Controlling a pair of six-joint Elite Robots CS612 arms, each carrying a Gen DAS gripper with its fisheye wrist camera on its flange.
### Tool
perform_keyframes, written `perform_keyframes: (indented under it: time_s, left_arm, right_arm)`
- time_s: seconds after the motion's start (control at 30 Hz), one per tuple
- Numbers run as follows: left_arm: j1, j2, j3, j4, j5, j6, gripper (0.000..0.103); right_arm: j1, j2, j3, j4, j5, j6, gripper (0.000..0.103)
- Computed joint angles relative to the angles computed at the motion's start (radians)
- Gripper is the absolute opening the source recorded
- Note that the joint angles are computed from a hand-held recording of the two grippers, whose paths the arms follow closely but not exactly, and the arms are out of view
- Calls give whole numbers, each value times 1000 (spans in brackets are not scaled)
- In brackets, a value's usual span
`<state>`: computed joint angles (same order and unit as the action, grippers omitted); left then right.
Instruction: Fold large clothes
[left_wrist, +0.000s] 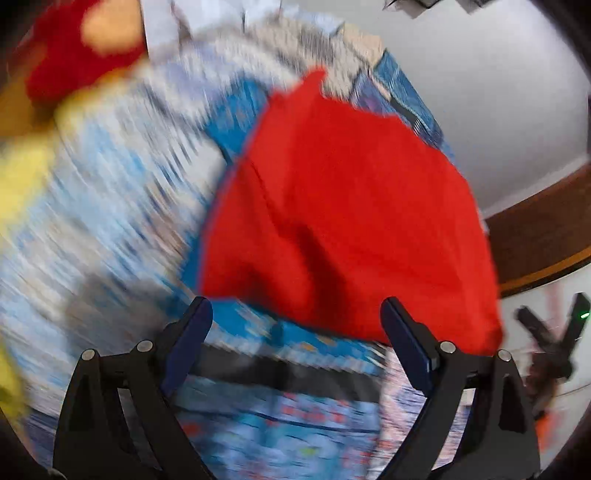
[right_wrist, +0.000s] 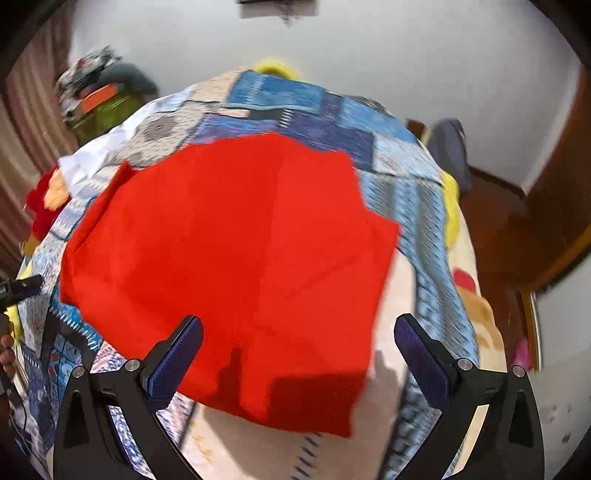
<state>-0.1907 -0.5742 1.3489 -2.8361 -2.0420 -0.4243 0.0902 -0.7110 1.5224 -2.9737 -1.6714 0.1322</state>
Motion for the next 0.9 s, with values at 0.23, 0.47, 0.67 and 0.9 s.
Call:
perform_keyframes:
  time_s: [0.23,0.47,0.67,0.9]
  left_arm:
    - [11,117,-92,-49,-187,-263,93]
    - [-6,206,-213,-225,-176,-401,93]
    - [-37,244,-297,-249,-63,-548,93]
    - [-56,239,-353,-135,67,-548,30]
  right_arm:
    - [56,90,-126,82,-69,-116,103]
    - [44,140,-165,141,13,-111,103]
    - [28,139,-153,132,79,-113,103]
    - [27,137,-162,160,97,-110,103]
